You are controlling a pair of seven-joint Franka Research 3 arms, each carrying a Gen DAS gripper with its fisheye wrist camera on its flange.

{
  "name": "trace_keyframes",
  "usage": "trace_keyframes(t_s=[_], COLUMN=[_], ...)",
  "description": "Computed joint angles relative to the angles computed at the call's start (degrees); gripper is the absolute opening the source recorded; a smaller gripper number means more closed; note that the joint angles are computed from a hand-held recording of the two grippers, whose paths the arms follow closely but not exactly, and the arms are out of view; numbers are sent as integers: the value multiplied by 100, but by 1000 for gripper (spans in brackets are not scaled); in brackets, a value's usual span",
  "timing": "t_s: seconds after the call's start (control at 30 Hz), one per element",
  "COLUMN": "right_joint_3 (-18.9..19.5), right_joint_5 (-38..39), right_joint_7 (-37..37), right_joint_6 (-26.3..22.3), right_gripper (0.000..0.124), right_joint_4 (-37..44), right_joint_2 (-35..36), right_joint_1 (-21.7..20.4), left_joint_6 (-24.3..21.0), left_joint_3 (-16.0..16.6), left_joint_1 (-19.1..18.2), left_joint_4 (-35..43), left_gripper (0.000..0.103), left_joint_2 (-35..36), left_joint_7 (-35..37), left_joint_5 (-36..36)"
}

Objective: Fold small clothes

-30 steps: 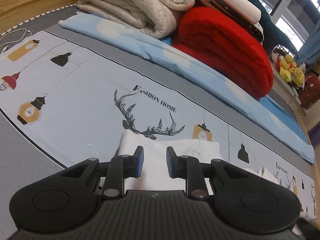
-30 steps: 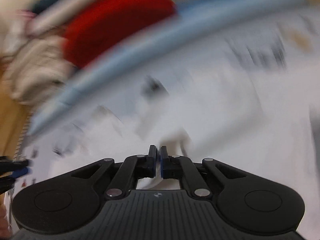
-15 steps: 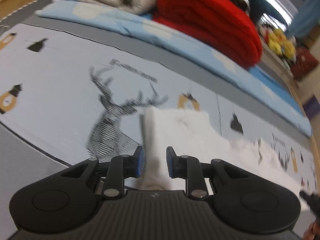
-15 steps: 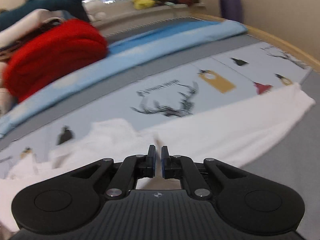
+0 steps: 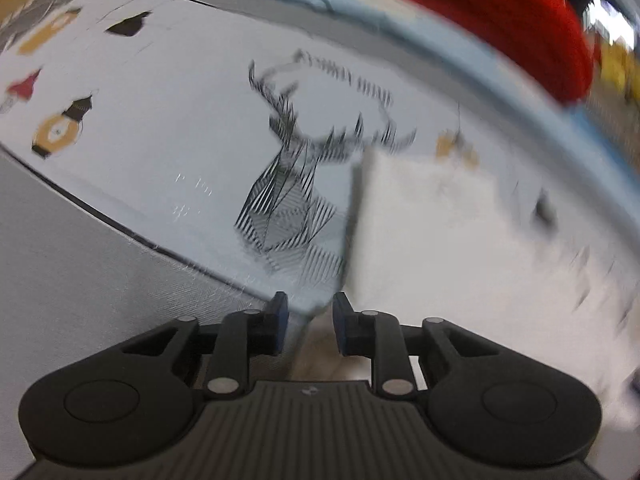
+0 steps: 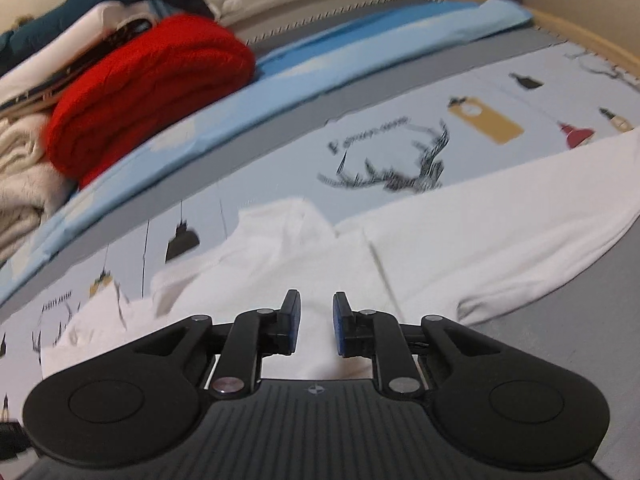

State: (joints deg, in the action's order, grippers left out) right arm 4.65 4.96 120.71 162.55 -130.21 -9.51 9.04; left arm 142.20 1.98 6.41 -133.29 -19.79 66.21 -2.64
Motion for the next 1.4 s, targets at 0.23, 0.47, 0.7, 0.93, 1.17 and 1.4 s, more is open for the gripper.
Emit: trace_keyframes(t_s=[0.23, 0.47, 0.7, 0.93, 1.17, 1.4], right_joint_3=[-83, -152, -181, -202, -156, -400], right_joint_5=[406, 632, 539, 407, 260, 14], right_joint_7=[-159, 216, 308, 287, 200, 204], right_joint_6=[-308, -771, -698, -624, -549, 246], right_gripper=[25, 25, 25, 26, 30, 39], right_joint_4=[42, 104, 51, -53, -127, -556], right_joint_2=[72, 226, 139, -48, -175, -402], right_joint_1=[111, 74, 30, -82, -164, -811], left_joint_6=[205, 50, -157, 299, 566, 610], left_joint_3=[292, -183, 58, -238, -527, -323], left_joint_1=[-467, 13, -404, -531, -513, -627], left_joint_4=[39, 83, 62, -15, -104, -149], left_gripper=[26, 32, 30, 40, 53, 54], left_joint_2=[119, 234, 343, -26, -105, -208], left_joint_7=[1318, 269, 893, 1001, 732, 853], left_joint_5=[-1071, 61, -820, -239, 609, 633])
